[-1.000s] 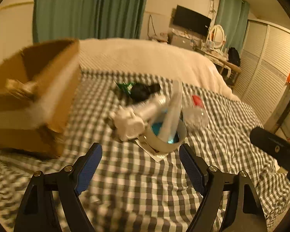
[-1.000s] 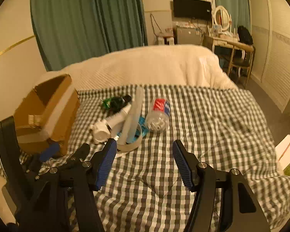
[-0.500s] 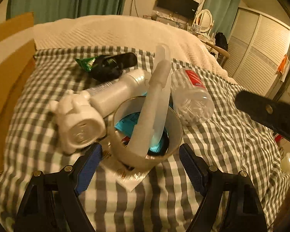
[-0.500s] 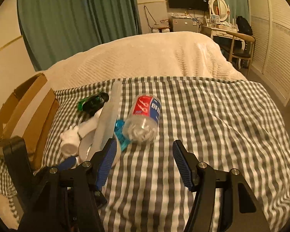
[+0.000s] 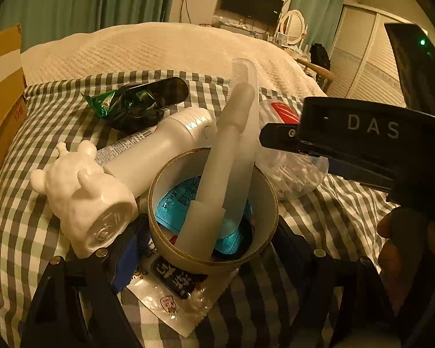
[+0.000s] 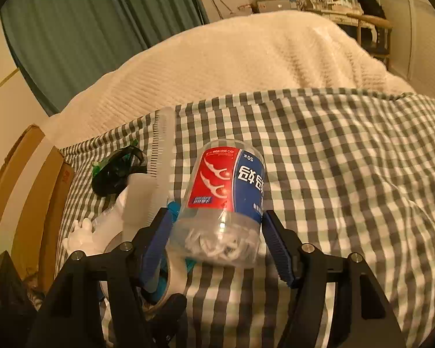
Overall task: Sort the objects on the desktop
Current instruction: 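Reach the left tool to the tape roll while the right grasps the water bottle, then grasp the tape roll rim with the left tool while the right lifts the swab bottle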
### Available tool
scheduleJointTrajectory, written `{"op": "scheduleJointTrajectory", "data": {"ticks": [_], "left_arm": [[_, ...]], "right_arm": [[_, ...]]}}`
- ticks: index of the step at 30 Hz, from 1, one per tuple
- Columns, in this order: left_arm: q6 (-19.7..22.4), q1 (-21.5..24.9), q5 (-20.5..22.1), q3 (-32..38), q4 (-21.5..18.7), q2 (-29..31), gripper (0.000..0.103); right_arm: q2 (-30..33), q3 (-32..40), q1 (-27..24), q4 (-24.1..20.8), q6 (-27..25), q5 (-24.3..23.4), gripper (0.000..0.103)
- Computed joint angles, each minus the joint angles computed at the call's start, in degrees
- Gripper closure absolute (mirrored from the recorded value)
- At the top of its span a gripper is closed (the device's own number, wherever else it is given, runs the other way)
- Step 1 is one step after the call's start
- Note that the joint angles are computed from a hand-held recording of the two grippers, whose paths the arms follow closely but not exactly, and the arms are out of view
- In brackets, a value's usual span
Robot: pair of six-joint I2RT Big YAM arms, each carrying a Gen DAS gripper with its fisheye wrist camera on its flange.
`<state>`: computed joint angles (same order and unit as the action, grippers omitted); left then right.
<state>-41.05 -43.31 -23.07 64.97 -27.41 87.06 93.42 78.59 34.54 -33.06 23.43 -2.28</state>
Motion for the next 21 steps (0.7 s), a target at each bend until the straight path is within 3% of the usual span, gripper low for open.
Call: {"op": "scheduleJointTrajectory", "data": {"ticks": [6, 15, 16, 17, 18, 21], "left_arm": [[-0.9, 0.0, 0.3, -2.1, 2.8, -1.9, 0.021], [-2.8, -3.1, -4.3, -1.5, 0.3, -5.8, 0.023], [-2.8, -3.4, -4.5, -1.1, -0.6, -6.2, 0.038], [-2.4, -3.7, -4.3, -1.0, -0.9, -6.6, 0.067], [-2.1, -3.8, -3.3, -0.6, -2.1, -6.8, 0.086], [-3.2, -4.5, -3.4, 3.8, -11.3, -4.6, 0.086]], "right_arm": [[-2.9, -2.4, -0.7, -0.9, -0.3, -0.6, 0.040], [-13.0, -9.1, -2.0, -4.9, 0.8, 0.3, 0.041], [-14.1, -9.5, -1.9, -5.6, 0.6, 0.7, 0.041], [-15.2, -9.9, -1.8, -6.0, 0.5, 1.1, 0.042], [-16.3, -10.2, -1.6, -6.6, 0.3, 1.3, 0.042], [-19.5, -10.9, -0.9, -8.2, 0.0, 2.1, 0.043]]}}
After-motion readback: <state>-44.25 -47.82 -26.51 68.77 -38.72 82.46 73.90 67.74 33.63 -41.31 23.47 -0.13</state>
